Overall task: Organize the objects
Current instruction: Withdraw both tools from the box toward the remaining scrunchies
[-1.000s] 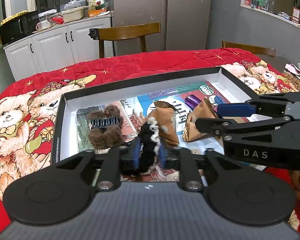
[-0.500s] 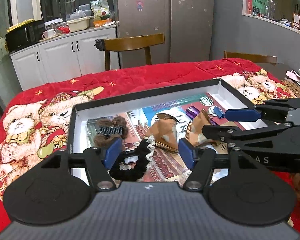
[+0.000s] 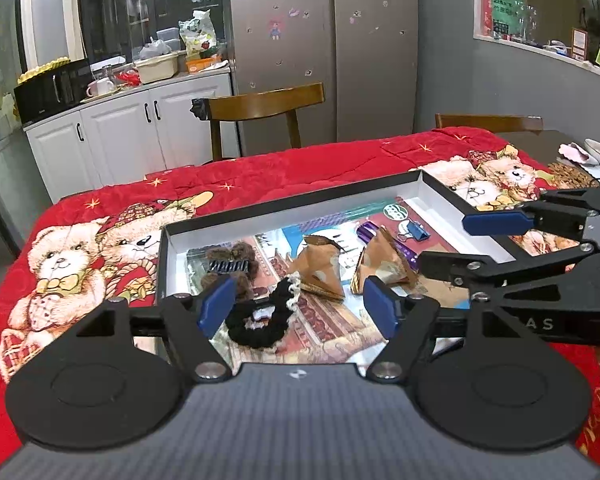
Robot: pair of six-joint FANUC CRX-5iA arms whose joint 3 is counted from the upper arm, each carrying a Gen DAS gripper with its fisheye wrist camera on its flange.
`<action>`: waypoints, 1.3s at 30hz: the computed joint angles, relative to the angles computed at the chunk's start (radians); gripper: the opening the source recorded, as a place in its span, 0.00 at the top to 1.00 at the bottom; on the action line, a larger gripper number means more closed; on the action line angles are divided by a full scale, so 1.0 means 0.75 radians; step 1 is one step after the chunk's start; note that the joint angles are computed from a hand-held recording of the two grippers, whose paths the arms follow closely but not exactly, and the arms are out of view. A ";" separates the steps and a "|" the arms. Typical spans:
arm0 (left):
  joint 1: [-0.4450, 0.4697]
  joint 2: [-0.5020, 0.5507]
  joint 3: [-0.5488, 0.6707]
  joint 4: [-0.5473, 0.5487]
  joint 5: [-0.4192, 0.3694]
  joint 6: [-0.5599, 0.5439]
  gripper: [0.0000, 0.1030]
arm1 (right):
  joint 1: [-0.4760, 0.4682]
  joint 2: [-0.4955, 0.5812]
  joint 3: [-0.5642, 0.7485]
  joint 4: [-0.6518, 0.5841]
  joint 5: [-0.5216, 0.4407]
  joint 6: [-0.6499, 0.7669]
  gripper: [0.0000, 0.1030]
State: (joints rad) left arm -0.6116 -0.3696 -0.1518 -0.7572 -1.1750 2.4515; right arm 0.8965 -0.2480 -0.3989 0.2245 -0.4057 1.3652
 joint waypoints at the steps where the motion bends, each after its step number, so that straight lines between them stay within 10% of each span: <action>1: -0.019 -0.003 0.003 -0.009 -0.017 0.005 0.26 | 0.001 -0.012 -0.005 -0.003 -0.007 0.007 0.33; 23: -0.287 -0.158 -0.110 0.031 -0.183 0.083 0.26 | 0.260 -0.502 -0.317 0.228 -0.227 -0.166 0.33; 39: -0.071 -0.307 -0.350 0.246 0.106 -0.008 0.28 | 0.456 -0.682 -0.590 0.557 -0.304 -0.617 0.65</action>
State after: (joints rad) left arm -0.6648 -0.6001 -0.4145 -0.5730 -1.0956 2.4457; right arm 1.2386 -0.7596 -0.8412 0.6425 -0.6334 0.9026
